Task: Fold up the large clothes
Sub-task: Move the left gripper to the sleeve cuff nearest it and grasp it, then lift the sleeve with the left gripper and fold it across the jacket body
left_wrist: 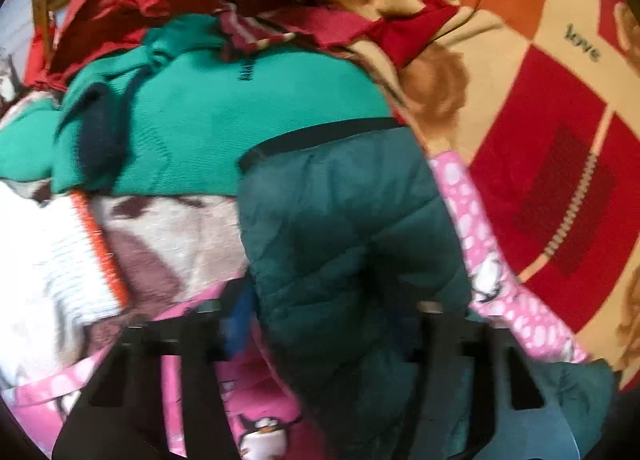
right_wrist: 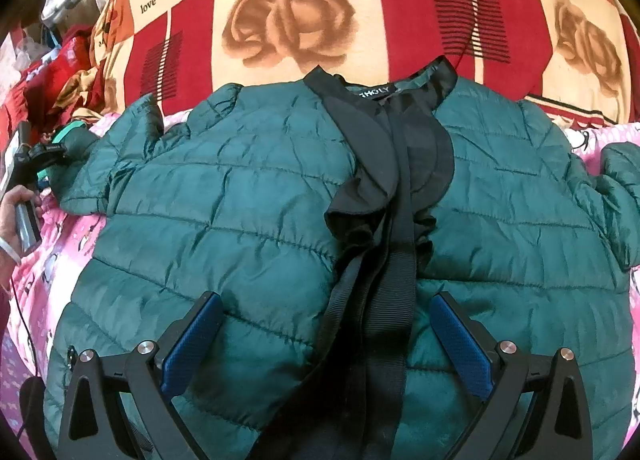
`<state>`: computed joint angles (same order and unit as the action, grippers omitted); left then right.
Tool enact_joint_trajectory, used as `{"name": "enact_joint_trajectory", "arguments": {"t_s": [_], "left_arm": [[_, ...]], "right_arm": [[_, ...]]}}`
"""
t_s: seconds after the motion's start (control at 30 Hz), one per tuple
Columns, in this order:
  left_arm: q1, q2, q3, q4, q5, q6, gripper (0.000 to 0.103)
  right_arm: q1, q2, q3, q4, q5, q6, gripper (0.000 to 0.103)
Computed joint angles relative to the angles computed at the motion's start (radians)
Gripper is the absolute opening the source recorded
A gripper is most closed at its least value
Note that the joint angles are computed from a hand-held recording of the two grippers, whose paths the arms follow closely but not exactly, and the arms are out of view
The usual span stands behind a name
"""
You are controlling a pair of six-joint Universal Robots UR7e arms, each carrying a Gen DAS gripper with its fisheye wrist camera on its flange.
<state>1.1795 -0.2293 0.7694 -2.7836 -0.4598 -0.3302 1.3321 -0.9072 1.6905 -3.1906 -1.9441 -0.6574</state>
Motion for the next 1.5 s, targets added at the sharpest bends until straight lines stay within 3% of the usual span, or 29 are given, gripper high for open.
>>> {"name": "enact_joint_trajectory", "arguments": {"t_s": [0.07, 0.1, 0.43, 0.63, 0.77, 0.9, 1.07, 1.23, 1.5], "left_arm": [[-0.002, -0.007, 0.013, -0.024, -0.014, 0.020, 0.020], [-0.005, -0.018, 0.033, -0.041, -0.026, 0.026, 0.017], [-0.102, -0.145, 0.336, -0.302, -0.166, 0.186, 0.011], [-0.184, -0.151, 0.419, -0.392, -0.165, 0.267, 0.009], [-0.220, -0.135, 0.418, -0.355, -0.167, 0.256, 0.008], [-0.256, -0.104, 0.396, -0.297, -0.166, 0.234, 0.008], [-0.288, -0.057, 0.354, -0.210, -0.190, 0.212, 0.008], [-0.316, -0.006, 0.309, -0.141, -0.213, 0.196, 0.008], [-0.348, 0.055, 0.258, -0.057, -0.228, 0.167, 0.008]], "right_arm": [[-0.001, 0.001, -0.002, 0.000, 0.003, -0.001, 0.103], [-0.002, 0.000, -0.001, 0.001, 0.006, 0.000, 0.103], [-0.006, -0.037, 0.023, 0.010, 0.038, -0.023, 0.103], [-0.017, -0.075, 0.025, -0.038, 0.068, -0.091, 0.103], [-0.047, -0.106, 0.019, 0.000, 0.130, -0.047, 0.103], [-0.044, -0.098, -0.014, 0.016, 0.065, -0.057, 0.103], [-0.075, -0.124, -0.038, 0.101, 0.120, 0.029, 0.103], [-0.076, -0.114, -0.063, 0.113, 0.073, 0.039, 0.103], [-0.102, -0.146, -0.079, 0.212, 0.131, 0.118, 0.103]]}}
